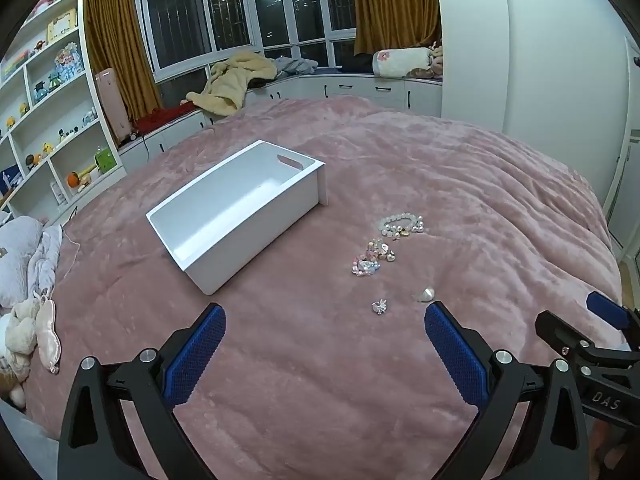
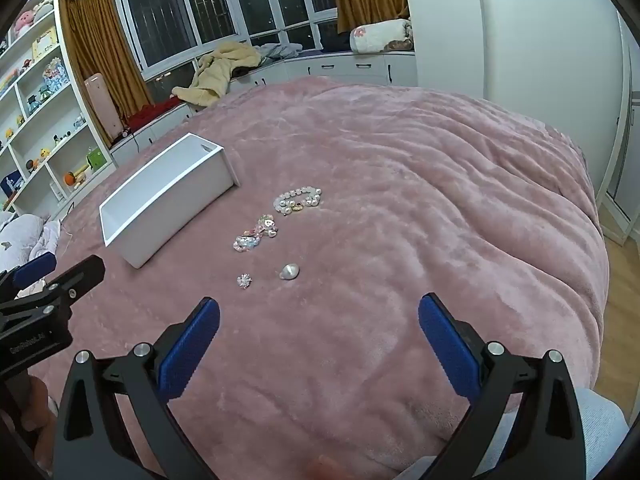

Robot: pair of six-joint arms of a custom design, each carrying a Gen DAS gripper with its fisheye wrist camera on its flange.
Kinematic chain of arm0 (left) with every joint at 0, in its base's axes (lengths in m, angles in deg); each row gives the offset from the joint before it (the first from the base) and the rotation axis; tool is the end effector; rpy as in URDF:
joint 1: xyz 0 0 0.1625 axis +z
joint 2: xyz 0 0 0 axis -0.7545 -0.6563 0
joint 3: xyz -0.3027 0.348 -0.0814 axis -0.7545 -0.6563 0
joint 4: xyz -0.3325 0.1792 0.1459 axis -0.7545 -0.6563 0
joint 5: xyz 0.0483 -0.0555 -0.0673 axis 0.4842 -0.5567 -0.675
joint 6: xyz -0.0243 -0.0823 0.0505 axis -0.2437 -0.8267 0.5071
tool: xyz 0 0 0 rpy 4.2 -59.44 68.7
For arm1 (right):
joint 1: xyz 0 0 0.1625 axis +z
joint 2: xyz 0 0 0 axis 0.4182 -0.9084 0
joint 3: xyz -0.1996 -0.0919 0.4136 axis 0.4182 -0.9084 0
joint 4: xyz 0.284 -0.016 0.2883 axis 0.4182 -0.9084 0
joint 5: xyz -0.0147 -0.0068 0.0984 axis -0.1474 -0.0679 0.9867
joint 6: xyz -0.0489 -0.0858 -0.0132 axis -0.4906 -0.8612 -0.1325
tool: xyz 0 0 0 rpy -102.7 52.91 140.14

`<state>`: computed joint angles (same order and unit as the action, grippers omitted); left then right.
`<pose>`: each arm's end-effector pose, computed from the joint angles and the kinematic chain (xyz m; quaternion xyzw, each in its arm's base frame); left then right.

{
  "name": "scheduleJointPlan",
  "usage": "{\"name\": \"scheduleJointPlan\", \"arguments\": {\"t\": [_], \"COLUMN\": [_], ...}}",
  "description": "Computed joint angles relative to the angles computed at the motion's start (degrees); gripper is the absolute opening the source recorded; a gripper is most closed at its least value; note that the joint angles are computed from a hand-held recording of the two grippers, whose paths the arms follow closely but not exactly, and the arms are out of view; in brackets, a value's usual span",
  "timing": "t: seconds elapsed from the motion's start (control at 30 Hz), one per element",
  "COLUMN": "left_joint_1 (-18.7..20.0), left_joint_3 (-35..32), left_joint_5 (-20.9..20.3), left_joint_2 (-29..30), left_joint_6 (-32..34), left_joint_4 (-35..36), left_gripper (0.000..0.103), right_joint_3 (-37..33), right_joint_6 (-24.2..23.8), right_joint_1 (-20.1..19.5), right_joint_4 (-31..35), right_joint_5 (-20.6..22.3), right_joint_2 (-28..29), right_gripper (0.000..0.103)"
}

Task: Organize jewelry

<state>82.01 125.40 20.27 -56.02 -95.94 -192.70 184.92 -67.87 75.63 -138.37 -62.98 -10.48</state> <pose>-0.4420 -0.5555 0.1577 0.1408 0.8189 -0.3666 0.4186 0.1847 -0.5272 0.3538 0.1451 -0.8911 0.3490 0.2510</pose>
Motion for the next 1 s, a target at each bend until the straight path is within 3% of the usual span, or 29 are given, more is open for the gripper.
{"name": "scheduleJointPlan", "arguments": {"t": [1.0], "left_joint_1": [0.7], "left_joint_3": [1.3], "left_joint_5": [-0.2], "left_joint_2": [0.2], "left_joint_6": [1.2], "left_joint_4": [-2.7], "left_gripper": [0.101], "right_joint_3": [0.0], "right_joint_6": [0.0], "right_joint_1": [0.0], "right_joint_4": [0.5], "right_joint_5": [-0.4], "right_joint_2": [0.1], "right_gripper": [0.098]}}
